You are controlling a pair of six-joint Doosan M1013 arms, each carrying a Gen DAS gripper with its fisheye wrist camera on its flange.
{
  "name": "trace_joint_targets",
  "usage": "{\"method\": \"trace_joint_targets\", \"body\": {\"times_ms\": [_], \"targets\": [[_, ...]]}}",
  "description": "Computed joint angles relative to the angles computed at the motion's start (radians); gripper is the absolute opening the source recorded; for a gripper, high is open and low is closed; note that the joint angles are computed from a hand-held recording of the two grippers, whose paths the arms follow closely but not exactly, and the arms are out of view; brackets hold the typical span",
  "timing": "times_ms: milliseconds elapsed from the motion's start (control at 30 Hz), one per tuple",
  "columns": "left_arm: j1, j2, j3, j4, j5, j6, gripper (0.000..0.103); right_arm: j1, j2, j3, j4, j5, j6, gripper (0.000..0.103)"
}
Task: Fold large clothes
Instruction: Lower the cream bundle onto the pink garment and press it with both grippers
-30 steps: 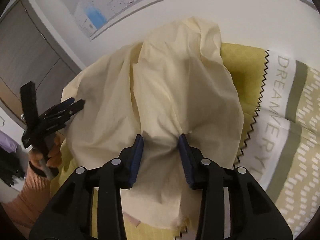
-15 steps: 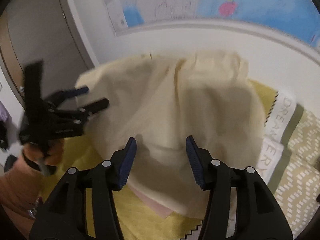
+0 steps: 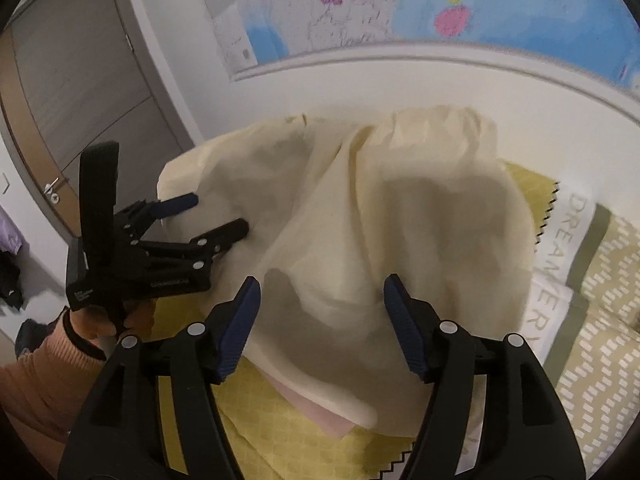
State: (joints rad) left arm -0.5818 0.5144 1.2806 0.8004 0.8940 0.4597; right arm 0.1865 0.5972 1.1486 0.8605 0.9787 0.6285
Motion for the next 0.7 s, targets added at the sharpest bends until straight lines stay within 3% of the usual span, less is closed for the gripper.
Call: {"method": "trace_joint_targets", "body": {"times_ms": [100, 300, 500, 700], "targets": [[-0.002, 0.008, -0.015, -0.008, 0.026, 0.010, 0.097, 0.013, 0.018, -0.014, -0.054, 0.000, 0.038, 0.065], [-0.022, 0.005, -0.020, 0.028, 0.067, -0.046, 0.096, 0.010, 0.011, -0.004, -0.028, 0.000, 0.036, 0.071], [-0.048, -0.017, 0.005, 0.052, 0.034, -0.090, 0.096, 0.001, -0.022, 0.044, 0.009, -0.040, 0.010, 0.086], [-0.069, -0.031, 0.022, 0.063, 0.009, -0.134, 0.096, 0.000, -0.049, 0.085, 0.008, -0.079, -0.010, 0.090]]}}
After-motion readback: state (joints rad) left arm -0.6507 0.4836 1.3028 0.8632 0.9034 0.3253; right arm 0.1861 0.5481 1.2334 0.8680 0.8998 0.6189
